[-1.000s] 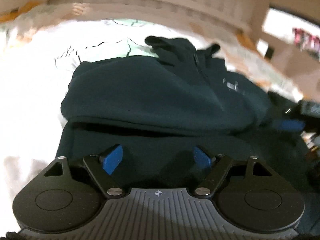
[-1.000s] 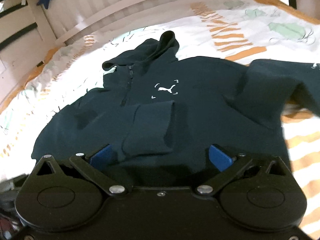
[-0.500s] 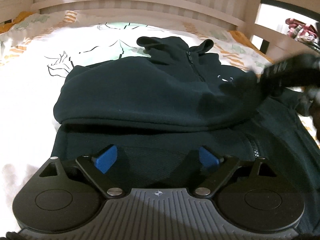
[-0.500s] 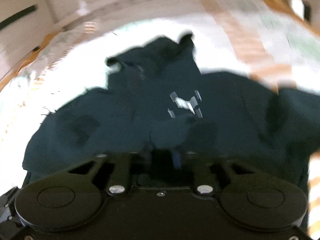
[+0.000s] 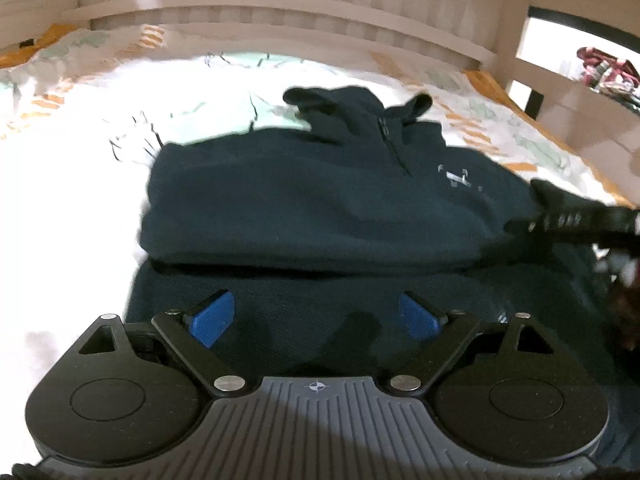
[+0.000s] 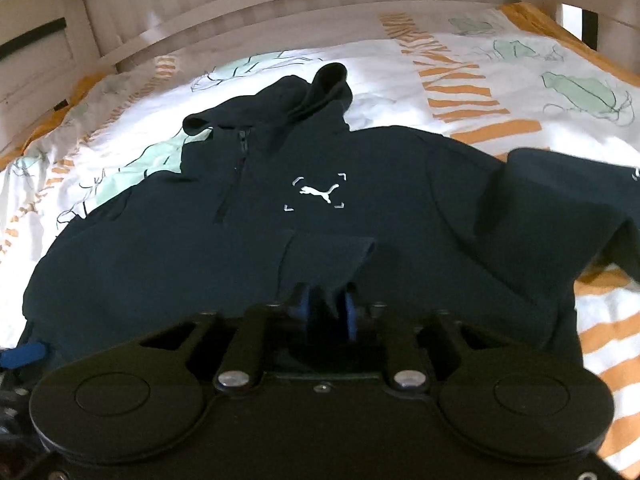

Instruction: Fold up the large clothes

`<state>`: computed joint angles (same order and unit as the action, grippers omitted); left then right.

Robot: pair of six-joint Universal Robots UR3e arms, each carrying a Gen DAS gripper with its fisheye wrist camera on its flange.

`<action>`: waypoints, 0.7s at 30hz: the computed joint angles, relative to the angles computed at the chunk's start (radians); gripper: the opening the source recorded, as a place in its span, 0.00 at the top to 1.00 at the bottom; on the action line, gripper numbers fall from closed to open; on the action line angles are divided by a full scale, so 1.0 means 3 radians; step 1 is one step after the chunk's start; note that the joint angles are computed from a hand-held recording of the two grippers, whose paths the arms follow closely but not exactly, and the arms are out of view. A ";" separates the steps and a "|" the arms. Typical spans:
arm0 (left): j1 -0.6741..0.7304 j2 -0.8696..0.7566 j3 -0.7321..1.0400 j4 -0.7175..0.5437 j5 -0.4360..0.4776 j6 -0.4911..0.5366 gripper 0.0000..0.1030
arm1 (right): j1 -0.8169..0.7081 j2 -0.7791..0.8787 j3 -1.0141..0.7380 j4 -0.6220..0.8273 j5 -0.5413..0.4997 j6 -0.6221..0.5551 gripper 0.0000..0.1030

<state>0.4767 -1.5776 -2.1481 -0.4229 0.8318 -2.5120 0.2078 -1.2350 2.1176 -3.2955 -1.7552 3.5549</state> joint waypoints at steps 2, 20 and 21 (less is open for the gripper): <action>0.0053 0.0073 0.0062 -0.0015 -0.0081 -0.0036 0.13 | -0.0010 0.0045 0.0052 -0.0132 0.0015 -0.0003 0.58; -0.0463 -0.1707 0.1693 0.0592 0.1098 -0.1111 0.05 | 0.0121 0.0426 0.0137 -0.0893 -0.0235 -0.0040 0.49; -0.0483 -0.1698 0.1691 0.0592 0.1138 -0.1092 0.05 | 0.0111 0.0428 0.0147 -0.0911 -0.0222 -0.0040 0.49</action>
